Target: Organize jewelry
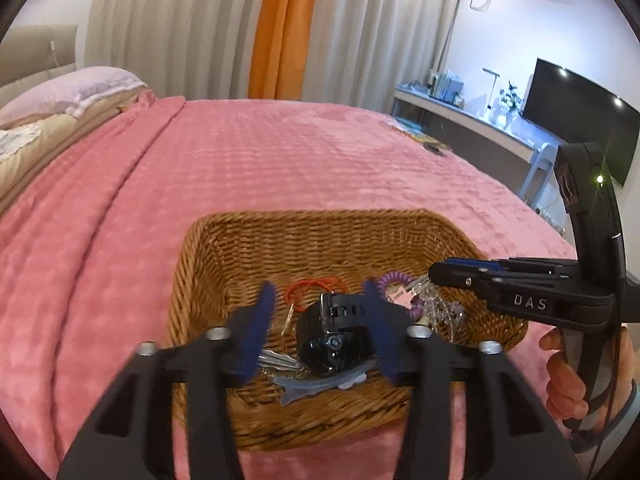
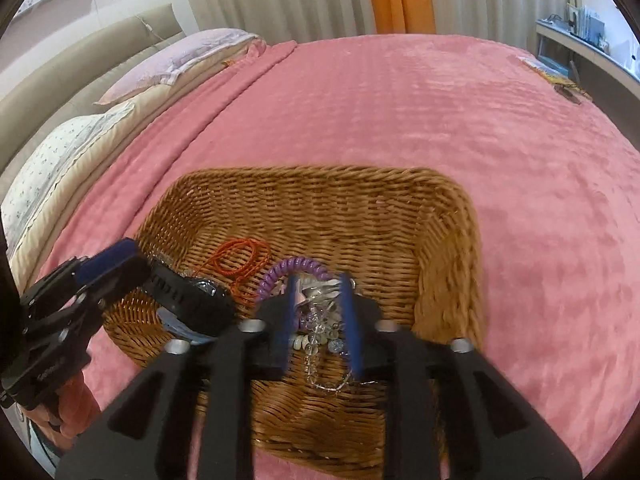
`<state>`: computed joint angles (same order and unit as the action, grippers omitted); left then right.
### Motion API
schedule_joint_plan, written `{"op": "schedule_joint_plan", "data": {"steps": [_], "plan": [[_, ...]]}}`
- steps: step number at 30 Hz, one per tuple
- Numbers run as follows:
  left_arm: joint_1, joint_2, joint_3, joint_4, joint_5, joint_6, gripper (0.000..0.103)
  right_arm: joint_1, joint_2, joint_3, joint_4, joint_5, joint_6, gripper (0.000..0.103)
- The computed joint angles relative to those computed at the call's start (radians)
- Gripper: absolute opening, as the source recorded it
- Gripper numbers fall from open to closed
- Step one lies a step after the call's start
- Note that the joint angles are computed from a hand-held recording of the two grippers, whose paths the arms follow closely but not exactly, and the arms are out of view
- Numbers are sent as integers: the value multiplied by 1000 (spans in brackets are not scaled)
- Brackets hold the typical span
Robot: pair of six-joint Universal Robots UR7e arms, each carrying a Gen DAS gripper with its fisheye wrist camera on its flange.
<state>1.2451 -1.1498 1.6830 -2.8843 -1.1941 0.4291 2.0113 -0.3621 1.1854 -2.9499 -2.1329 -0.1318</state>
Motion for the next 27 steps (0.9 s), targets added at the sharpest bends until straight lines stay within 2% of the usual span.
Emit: {"op": "schedule_joint_plan", "data": {"steps": [1, 3, 6, 7, 8, 9, 11, 14, 21, 24, 27], "plan": [[1, -7, 1, 7, -13, -6, 48, 5, -5, 9, -18, -2, -8, 48], [1, -29, 6, 32, -48, -17, 49, 14, -17, 30, -41, -3, -16, 48], [-8, -65, 37, 13, -74, -18, 63, 33, -46, 76, -92, 0, -24, 50], [-15, -80, 56, -10, -74, -16, 69, 42, -53, 92, -117, -10, -33, 56], [-25, -100, 81, -43, -70, -11, 74, 53, -61, 113, -154, -25, -48, 63], [-34, -122, 105, -72, -67, -8, 76, 68, -72, 141, -208, -40, -71, 66], [-52, -161, 148, -122, -57, -8, 84, 89, -91, 192, -297, -45, -97, 68], [-84, -225, 221, -197, -34, -23, 88, 124, -124, 290, -456, -56, -143, 73], [-174, -326, 424, -436, 96, 11, 91, 181, -102, 421, -768, -139, -272, 79], [-206, -325, 507, -557, 179, 38, 91, 182, -68, 451, -877, -164, -320, 79], [-218, -269, 555, -735, 279, 82, 91, 171, -45, 476, -932, -165, -320, 79]]}}
